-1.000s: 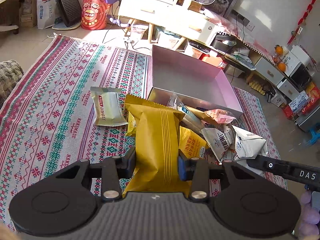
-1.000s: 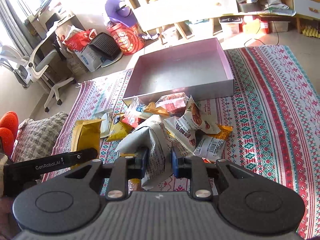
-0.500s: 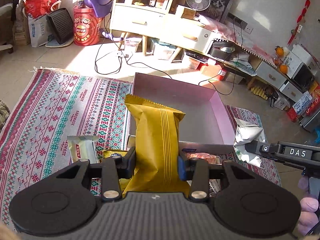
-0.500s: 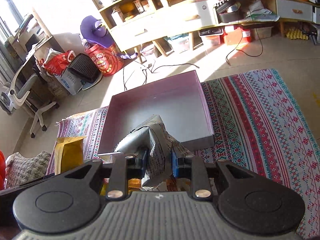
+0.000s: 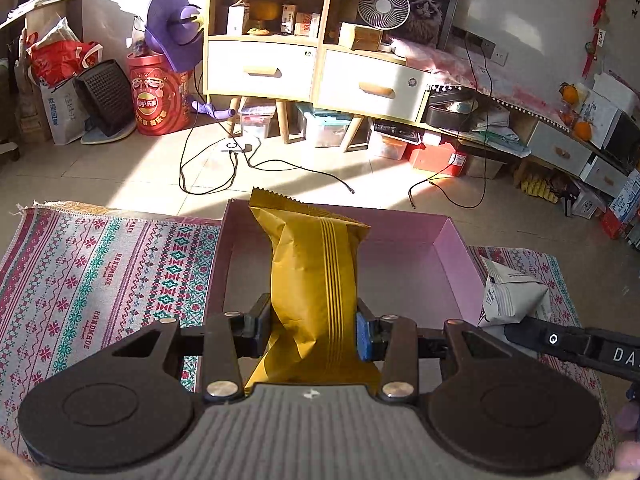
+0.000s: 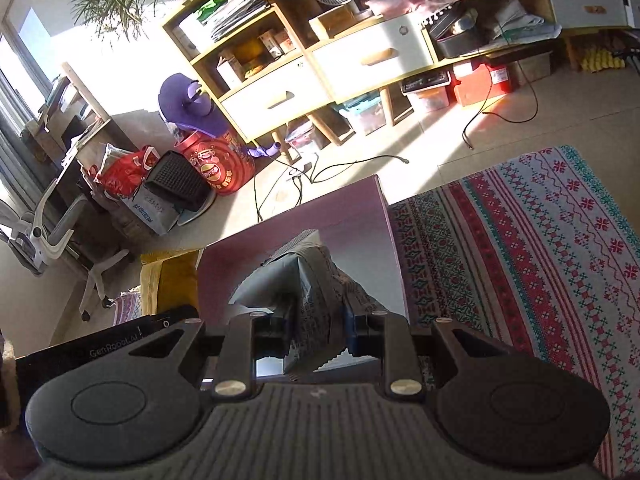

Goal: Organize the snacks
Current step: 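Carry both packets into the pink box and open both grippers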

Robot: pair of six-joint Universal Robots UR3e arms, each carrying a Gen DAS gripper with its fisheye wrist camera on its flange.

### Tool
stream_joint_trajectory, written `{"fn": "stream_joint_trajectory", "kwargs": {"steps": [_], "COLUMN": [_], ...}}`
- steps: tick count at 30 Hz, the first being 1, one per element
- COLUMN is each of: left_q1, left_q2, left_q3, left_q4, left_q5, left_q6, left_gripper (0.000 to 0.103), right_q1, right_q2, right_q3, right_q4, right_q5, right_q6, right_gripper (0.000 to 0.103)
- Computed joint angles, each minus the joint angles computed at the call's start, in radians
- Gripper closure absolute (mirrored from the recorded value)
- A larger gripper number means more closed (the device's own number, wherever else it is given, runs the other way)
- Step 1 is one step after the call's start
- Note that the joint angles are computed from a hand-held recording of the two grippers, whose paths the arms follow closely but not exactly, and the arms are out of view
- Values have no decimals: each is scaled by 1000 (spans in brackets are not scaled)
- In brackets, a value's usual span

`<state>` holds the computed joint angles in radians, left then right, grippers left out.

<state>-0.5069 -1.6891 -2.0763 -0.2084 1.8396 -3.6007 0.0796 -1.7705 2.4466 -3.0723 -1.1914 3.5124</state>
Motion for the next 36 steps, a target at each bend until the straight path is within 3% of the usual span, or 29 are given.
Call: {"fn": "stream_joint_trajectory", "kwargs": {"steps": [9, 12, 14, 16, 21, 29, 36], "left_q1": [-34, -37, -45, -37, -33, -66, -73], "left_q2": [-105, -113, -109, -90, -38, 58, 182], "left_q3": [63, 50, 53, 38, 16, -57, -164], "left_q4": [8, 51, 38, 31, -16, -45, -49], "left_q5": [30, 35, 64, 51, 38, 76, 44], "left_q6": [-40, -52, -69, -76, -73, -41, -17], "left_gripper": [56, 54, 30, 22, 18, 9, 4], "right_q1": [25, 27, -4, -33, -34, 22, 31], "right_q2": [31, 23, -16, -47, -96, -179, -296], "right_q3": [-9, -5, 14, 36, 46, 40, 74], "right_q4": [-10, -27, -26, -34, -4, 72, 158], "right_q5": [-29, -45, -6, 25, 24, -38, -61], "right_q6": [-11, 19, 27, 33, 11, -72, -127], "right_gripper": [80, 76, 54, 47, 41, 19, 8]}}
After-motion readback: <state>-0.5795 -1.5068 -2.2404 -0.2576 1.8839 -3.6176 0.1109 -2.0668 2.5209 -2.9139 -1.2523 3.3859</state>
